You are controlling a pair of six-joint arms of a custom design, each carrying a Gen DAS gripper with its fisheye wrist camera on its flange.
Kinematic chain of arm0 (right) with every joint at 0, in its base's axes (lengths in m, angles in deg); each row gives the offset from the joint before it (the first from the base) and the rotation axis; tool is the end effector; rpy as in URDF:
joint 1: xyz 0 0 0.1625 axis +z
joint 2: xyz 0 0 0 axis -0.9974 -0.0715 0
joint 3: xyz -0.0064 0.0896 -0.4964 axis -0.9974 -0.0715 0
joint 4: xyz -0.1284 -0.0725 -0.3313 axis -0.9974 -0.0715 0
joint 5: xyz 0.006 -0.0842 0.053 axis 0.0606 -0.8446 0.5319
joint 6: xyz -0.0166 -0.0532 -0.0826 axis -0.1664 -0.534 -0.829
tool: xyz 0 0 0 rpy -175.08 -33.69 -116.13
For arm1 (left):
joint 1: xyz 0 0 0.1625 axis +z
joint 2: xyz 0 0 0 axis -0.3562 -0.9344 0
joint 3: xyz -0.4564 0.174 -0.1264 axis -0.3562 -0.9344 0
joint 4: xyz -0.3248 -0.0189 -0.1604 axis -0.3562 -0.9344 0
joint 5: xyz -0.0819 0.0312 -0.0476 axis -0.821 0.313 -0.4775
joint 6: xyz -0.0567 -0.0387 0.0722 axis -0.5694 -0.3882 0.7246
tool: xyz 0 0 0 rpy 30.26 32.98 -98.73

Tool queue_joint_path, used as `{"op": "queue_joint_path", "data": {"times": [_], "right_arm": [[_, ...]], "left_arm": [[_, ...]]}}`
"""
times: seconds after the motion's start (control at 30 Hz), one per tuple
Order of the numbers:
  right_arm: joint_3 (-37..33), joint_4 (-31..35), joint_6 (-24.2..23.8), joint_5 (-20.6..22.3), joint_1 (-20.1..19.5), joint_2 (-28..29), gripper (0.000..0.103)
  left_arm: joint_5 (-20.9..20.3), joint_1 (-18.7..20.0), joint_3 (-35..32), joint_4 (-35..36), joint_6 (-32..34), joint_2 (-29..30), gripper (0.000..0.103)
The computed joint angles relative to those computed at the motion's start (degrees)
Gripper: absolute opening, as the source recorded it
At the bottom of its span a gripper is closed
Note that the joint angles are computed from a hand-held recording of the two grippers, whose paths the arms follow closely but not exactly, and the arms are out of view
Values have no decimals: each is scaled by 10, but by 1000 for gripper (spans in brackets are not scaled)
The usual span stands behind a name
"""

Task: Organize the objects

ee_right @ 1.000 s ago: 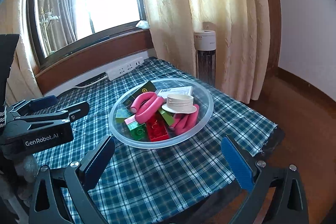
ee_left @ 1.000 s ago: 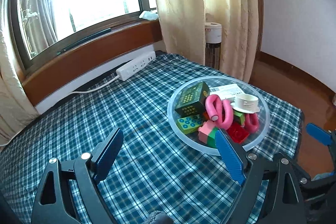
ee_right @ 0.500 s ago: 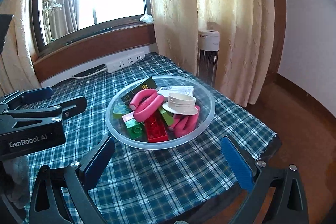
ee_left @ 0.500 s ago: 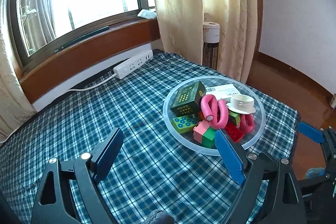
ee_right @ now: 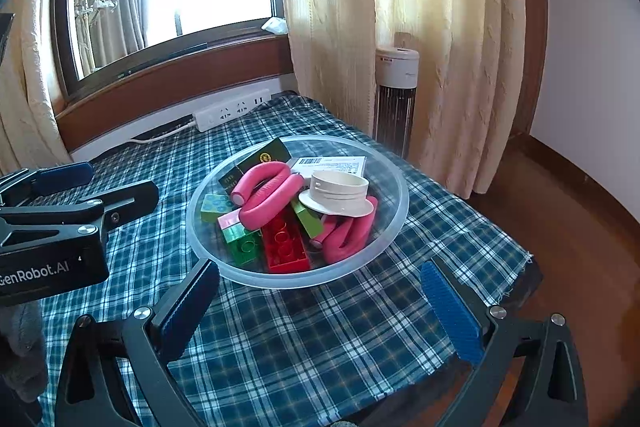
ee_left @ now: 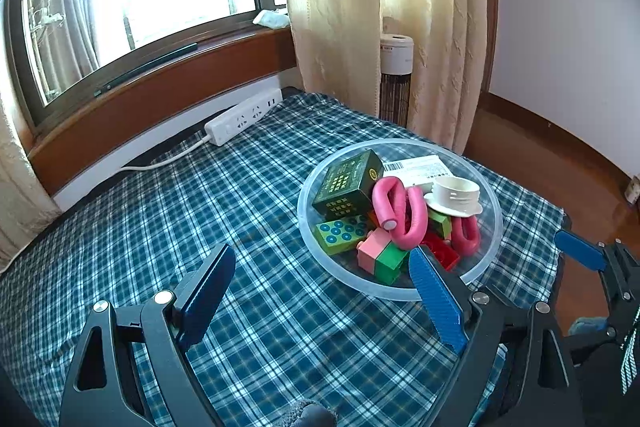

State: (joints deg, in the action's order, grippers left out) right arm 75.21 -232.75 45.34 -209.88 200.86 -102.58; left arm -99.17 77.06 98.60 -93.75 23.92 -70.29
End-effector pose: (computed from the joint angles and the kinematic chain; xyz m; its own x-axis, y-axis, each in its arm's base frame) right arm 0.3490 -0.5911 0.0593 -0.7424 -0.0758 0.6656 -0.5595 0.6165 -0.5539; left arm -0.1575 -0.6045 0.3027 -0.6390 0.2255 -0.7354 0.6738 0.6253 -0.3937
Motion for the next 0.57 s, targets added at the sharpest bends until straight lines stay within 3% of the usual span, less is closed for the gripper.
{"op": "queue_joint_path", "data": {"times": [0.57], "right_arm": [[-5, 9, 12, -3, -11, -2, 102]], "left_arm": [[-13, 6, -16, 13, 9, 16, 94]]}}
